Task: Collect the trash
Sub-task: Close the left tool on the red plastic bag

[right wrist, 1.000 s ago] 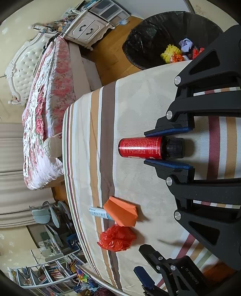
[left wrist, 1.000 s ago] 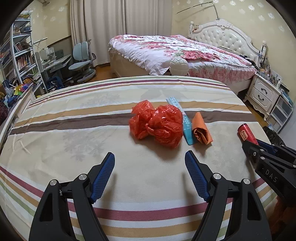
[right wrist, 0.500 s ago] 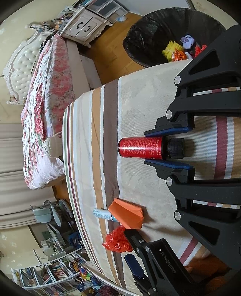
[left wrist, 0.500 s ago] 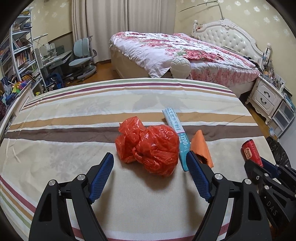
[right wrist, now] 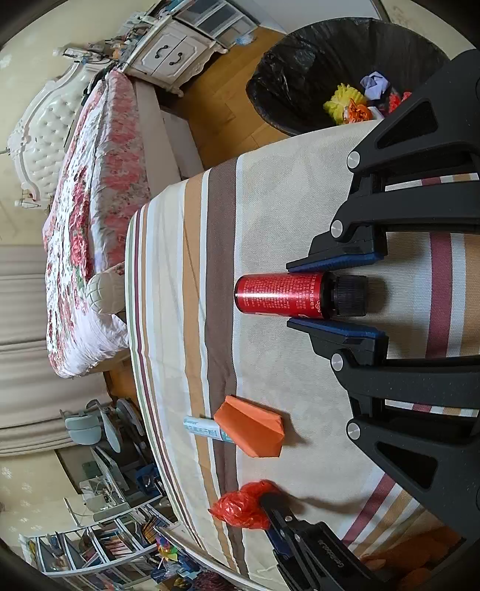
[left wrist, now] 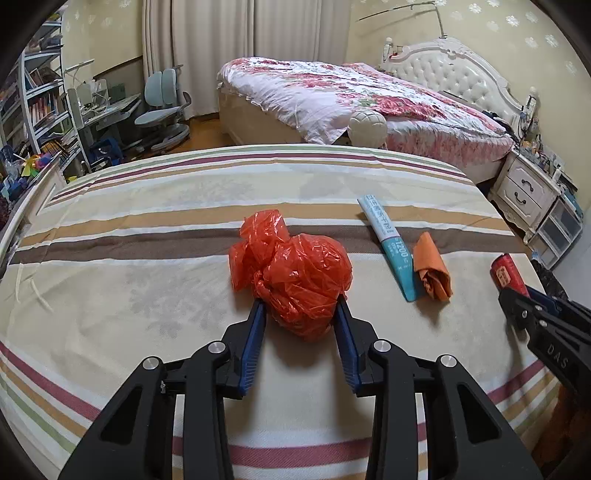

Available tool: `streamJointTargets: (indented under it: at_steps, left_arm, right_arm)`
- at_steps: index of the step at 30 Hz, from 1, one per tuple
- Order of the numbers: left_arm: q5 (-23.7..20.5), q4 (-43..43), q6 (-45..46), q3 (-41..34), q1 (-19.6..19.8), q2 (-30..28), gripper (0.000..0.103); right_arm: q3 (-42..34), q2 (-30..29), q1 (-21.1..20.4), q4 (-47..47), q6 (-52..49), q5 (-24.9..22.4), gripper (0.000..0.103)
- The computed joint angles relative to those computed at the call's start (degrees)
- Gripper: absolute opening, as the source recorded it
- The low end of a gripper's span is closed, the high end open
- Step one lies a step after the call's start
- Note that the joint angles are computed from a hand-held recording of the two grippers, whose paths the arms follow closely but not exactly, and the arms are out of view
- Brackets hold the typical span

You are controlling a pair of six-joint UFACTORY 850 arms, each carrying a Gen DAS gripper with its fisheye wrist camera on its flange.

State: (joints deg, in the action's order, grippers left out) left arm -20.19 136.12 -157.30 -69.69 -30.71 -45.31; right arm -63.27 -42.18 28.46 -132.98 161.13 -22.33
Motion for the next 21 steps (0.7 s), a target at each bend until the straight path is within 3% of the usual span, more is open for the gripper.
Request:
streamJointTargets:
  at_steps: [5, 7, 9, 12, 17, 19, 21]
  left_arm:
    - [-1.08, 1.67, -3.12, 2.65, 0.18, 1.51, 0.041]
    - [-1.66, 2.19, -4.12, 2.76, 0.19, 1.6, 0.062]
    - [-2.94, -1.04, -1.46, 2.33, -0.2, 1.42, 0.075]
    - [-4.09, -6.12, 3.31, 0.76, -0.68, 0.6, 0.079]
    - [-1.37, -12.81, 11.12, -2.41, -0.43, -1.29, 0.077]
    - [-0.17, -12.45, 10.6, -2.61, -0.05, -1.48, 0.058]
    - [0.66, -7.76, 5.21, -1.95, 0.5, -1.25, 0.055]
  right_arm:
    - [0.01, 0.13, 0.07, 1.37, -1.58, -0.06, 0.024]
    - [-0.11, 0.09, 0.31, 2.71, -2.94, -0.18, 0.024]
    - [-0.26, -0.01, 0.5, 3.87, -4.11, -0.3, 0.024]
    - [-0.35, -0.06, 0.68, 4.76, -4.95, -0.4, 0.024]
    - [-0.32, -0.05, 0.83, 5.63, -5.82, -0.56, 0.024]
    - [-0.32, -0.05, 0.83, 5.63, -5.82, -0.56, 0.024]
    - [-0.29, -0.04, 0.91, 6.38, -6.59, -0.73, 0.024]
